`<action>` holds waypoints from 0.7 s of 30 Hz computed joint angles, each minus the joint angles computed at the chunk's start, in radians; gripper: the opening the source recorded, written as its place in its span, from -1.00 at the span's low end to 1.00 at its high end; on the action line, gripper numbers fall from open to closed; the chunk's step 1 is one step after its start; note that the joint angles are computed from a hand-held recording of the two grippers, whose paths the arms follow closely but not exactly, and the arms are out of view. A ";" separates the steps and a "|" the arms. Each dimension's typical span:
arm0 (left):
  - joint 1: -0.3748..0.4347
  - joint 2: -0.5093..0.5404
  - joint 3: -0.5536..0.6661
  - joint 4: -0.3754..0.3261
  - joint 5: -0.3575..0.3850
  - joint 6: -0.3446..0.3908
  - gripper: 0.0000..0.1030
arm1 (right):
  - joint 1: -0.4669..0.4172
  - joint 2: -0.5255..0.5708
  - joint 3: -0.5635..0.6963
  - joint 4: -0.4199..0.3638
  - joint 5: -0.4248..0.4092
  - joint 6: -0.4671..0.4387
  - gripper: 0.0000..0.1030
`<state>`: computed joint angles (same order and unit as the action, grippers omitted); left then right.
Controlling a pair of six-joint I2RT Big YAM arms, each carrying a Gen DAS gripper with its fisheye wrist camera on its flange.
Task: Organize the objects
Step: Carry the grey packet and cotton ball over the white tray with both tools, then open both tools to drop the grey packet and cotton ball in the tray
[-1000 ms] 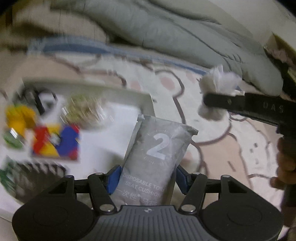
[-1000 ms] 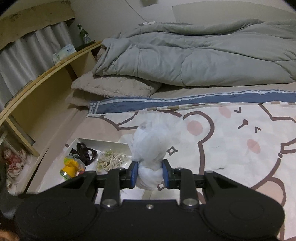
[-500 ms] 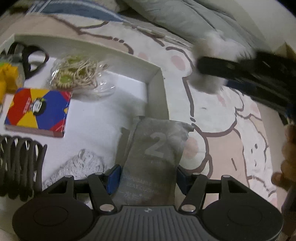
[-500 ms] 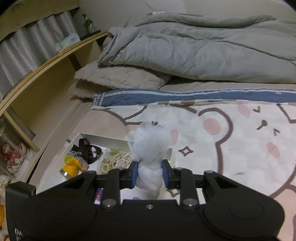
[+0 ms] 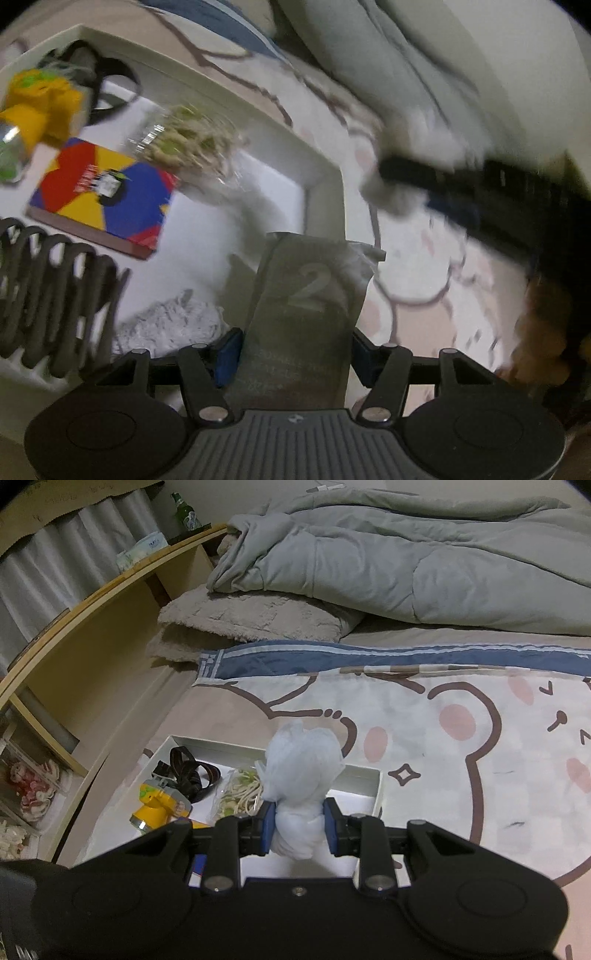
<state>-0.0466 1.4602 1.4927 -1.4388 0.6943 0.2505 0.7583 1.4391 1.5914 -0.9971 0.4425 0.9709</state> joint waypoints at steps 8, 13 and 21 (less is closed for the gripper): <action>-0.057 -0.052 -0.034 0.113 -0.238 0.076 0.18 | -0.004 0.007 0.008 -0.015 -0.004 0.006 -0.45; -0.079 -0.090 -0.087 0.249 -0.422 0.177 0.19 | -0.008 0.021 0.026 -0.030 -0.015 -0.005 -0.45; -0.100 -0.095 -0.061 0.208 -0.398 0.187 0.59 | -0.020 0.083 0.076 -0.067 -0.064 -0.025 -0.36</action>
